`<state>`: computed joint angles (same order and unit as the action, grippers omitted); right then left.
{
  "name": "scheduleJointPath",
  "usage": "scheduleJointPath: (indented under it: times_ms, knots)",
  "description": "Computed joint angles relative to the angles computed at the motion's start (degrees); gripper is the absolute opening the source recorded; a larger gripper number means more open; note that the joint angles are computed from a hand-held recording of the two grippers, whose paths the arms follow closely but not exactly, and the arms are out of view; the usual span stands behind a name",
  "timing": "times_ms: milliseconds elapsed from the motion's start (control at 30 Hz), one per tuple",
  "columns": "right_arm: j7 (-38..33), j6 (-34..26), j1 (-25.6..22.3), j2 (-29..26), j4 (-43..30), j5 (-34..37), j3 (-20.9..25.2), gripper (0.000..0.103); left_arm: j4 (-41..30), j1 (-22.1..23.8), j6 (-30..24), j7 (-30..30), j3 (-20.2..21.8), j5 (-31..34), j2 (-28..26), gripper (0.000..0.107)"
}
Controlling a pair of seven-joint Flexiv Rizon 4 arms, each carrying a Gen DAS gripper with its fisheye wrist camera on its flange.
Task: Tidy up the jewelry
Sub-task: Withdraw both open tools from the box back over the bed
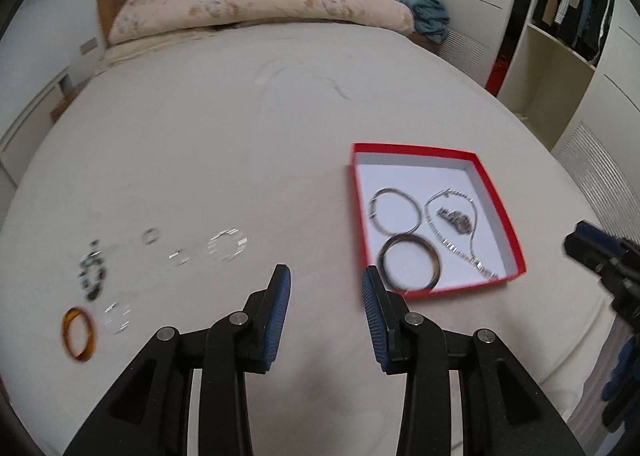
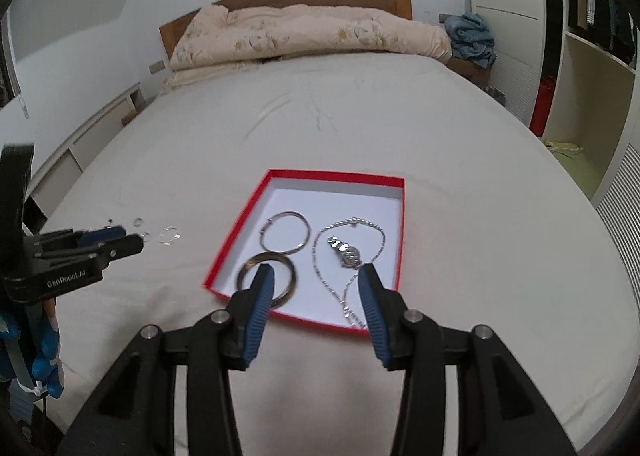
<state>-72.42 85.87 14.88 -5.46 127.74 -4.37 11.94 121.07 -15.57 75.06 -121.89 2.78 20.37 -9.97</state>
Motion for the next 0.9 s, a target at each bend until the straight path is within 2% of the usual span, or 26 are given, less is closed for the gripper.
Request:
scheduleJointPath:
  times_ms: [67,167,233,300,400,733,900]
  knots:
    - [0.22,-0.15,0.17,2.13,0.91,1.11,0.82,0.042,1.21,-0.48,-1.37,-1.71,1.00,1.67,1.98,0.037]
    - [2.40,-0.05,1.28,5.26,2.75,-0.09,1.19,0.042,5.88,1.52,-1.68,-1.53,0.93,1.41,7.21,0.037]
    - [1.63,-0.59,2.50,7.51,3.31,1.83,1.76,0.043,8.47,2.99,-2.24,-2.51,0.67,2.34,10.89,0.037]
    - [1.33,-0.85,3.81,9.59,3.92,2.93,2.21,0.043,11.74,4.72,-3.34,-3.10,0.80,3.84,16.16,0.039]
    - [3.77,-0.85,4.71,11.82,5.14,0.80,2.77,0.043,15.99,7.72,-5.49,-3.46,0.93,5.75,23.66,0.043]
    - [9.80,-1.94,8.63,18.46,7.44,-3.21,5.08,0.043,27.85,17.08,-15.01,3.88,4.16,4.27,48.85,0.045]
    - [11.78,-2.68,10.29,21.74,8.32,-5.05,6.51,0.043,31.66,20.56,-20.86,8.41,6.49,2.10,61.63,0.051]
